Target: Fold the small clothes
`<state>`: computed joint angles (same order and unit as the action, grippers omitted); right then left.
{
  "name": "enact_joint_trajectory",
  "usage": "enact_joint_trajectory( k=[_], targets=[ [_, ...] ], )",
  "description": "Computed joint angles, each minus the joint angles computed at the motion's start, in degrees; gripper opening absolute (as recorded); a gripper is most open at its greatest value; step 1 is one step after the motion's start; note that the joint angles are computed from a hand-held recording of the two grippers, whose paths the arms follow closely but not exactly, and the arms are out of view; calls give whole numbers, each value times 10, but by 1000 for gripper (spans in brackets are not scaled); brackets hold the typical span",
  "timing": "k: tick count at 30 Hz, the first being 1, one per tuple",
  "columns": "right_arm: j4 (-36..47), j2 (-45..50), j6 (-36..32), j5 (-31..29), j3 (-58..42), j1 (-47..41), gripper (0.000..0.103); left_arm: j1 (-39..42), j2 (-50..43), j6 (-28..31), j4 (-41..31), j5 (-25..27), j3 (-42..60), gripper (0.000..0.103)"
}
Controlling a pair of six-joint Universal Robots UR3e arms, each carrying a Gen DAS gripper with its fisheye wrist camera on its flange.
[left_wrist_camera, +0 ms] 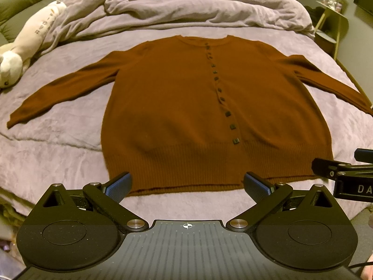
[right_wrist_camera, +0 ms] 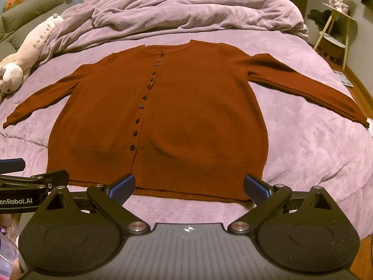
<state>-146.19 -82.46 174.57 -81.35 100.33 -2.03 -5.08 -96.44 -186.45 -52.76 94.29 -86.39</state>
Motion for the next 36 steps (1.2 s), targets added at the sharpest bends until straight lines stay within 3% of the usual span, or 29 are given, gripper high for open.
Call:
enact_joint_trajectory(
  k=[36],
  targets=[
    [4,2,-1,8,-4,-5,99,1,-5,-2,-4,-2,3,103]
  ],
)
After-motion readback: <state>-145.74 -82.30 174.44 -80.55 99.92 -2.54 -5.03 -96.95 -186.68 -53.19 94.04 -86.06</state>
